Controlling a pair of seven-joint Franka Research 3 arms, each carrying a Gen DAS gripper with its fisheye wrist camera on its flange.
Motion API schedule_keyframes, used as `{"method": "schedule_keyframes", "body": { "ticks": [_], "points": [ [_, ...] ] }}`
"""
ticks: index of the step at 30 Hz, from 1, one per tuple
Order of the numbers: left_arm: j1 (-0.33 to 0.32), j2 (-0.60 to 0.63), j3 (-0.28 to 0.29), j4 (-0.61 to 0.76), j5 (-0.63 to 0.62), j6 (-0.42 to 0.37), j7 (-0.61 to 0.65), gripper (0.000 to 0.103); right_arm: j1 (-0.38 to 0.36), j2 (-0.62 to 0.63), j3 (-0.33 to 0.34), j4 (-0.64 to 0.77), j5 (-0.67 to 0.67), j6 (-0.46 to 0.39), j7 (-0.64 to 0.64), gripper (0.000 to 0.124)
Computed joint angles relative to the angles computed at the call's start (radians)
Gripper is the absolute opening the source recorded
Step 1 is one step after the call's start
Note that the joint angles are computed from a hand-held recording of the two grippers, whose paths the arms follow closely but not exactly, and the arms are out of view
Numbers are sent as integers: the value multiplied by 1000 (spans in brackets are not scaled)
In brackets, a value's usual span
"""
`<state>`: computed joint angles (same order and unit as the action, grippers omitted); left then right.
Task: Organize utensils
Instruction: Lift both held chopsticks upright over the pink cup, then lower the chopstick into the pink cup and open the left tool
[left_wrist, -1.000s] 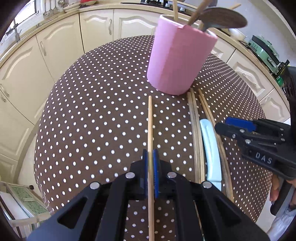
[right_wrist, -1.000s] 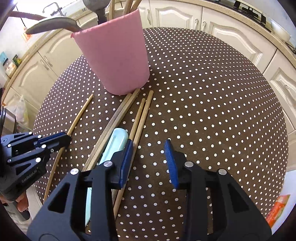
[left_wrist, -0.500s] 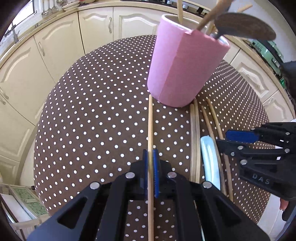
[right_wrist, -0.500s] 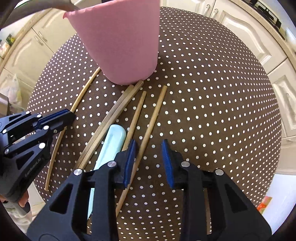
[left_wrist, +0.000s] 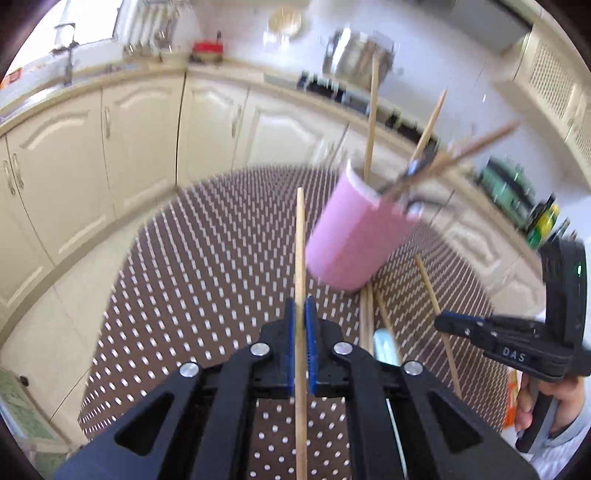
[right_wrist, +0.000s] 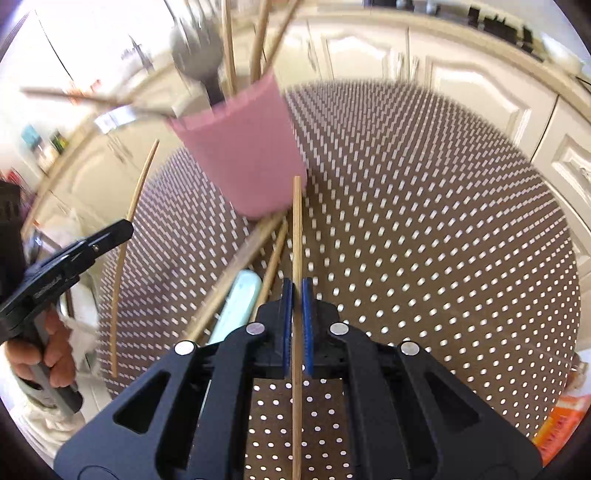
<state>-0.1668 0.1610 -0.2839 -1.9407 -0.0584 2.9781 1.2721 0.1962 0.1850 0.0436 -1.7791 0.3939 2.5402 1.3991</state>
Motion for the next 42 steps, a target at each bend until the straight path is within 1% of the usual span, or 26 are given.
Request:
{"method": "schedule_keyframes", "body": {
  "ticks": [1, 2, 3, 4, 6, 7, 8, 9, 10, 11, 12, 14, 16, 17, 18, 21, 22, 25, 28, 30, 33, 35, 36, 38, 40, 42],
  "points": [
    [14, -11, -15, -20, -28, 60, 27, 5, -11, -24, 13, -38, 64, 66, -50, 5],
    [31, -20, -36, -38, -59, 127, 58, 5, -17, -38, 21, -57, 115, 111, -95, 5],
    [28, -30, -36, -55, -53, 189, 53, 5, -27, -58, 35, -83, 197, 167, -168, 5],
    [43, -34, -49, -63, -46, 240, 54, 5, -29, -77, 46, -104, 271, 212, -228, 5],
    [142, -32, -151, -74, -17, 345, 56, 5, -29, -84, 55, -104, 391, 268, -336, 5],
    [159, -24, -170, -68, 2, 385, 50, 5, -26, -88, 64, -101, 463, 309, -408, 5],
    [142, -18, -153, -64, 7, 439, 57, 5, -24, -93, 73, -95, 542, 343, -483, 5],
    [90, -12, -124, -54, -58, 469, 121, 5, -22, -110, 76, -103, 609, 359, -541, 5],
    [30, -4, -64, -43, -52, 508, 120, 5, -19, -106, 81, -81, 707, 373, -632, 5],
    [-1, 8, -39, -28, -61, 545, 136, 5, -15, -107, 78, -68, 757, 383, -682, 5],
    [-27, 27, -16, 0, -69, 564, 152, 5, -7, -111, 73, -59, 768, 387, -695, 5],
    [-93, 52, 38, 36, -110, 612, 200, 5, 3, -114, 70, -33, 837, 390, -763, 5],
    [-141, 91, 80, 86, -124, 673, 233, 5, 14, -91, 67, 12, 869, 407, -811, 5],
    [-164, 104, 98, 100, -134, 697, 244, 5, 0, -87, 86, 25, 871, 417, -819, 5],
    [-176, 123, 114, 126, -132, 714, 243, 5, 16, -118, 70, 4, 910, 417, -860, 5],
    [-199, 178, 144, 202, -128, 749, 216, 5, 36, -125, 58, 26, 909, 445, -901, 5],
    [-210, 202, 155, 237, -135, 753, 217, 5, 31, -153, 55, 7, 916, 448, -912, 5],
    [-212, 263, 166, 327, -115, 752, 182, 5, 39, -158, 39, 21, 903, 444, -914, 5],
    [-220, 334, 178, 427, -83, 736, 152, 5, 38, -135, 32, 61, 897, 437, -922, 5],
    [-242, 386, 200, 499, -89, 720, 158, 5, 35, -122, 34, 85, 894, 437, -924, 5],
    [-246, 449, 210, 583, -69, 692, 130, 5, 27, -102, 41, 108, 897, 447, -940, 5],
    [-240, 485, 210, 633, -44, 677, 101, 5, 19, -87, 44, 127, 887, 435, -926, 5],
    [-248, 507, 220, 668, -44, 667, 96, 5, 14, -80, 48, 137, 903, 435, -941, 5],
    [-258, 532, 237, 699, -40, 663, 90, 5, 3, -75, 52, 148, 919, 418, -949, 5],
    [-253, 557, 233, 733, -14, 653, 70, 5, -4, -76, 55, 156, 938, 407, -967, 5],
    [-267, 569, 252, 738, -20, 660, 73, 5, -7, -75, 58, 166, 955, 406, -991, 5]
  ]
}}
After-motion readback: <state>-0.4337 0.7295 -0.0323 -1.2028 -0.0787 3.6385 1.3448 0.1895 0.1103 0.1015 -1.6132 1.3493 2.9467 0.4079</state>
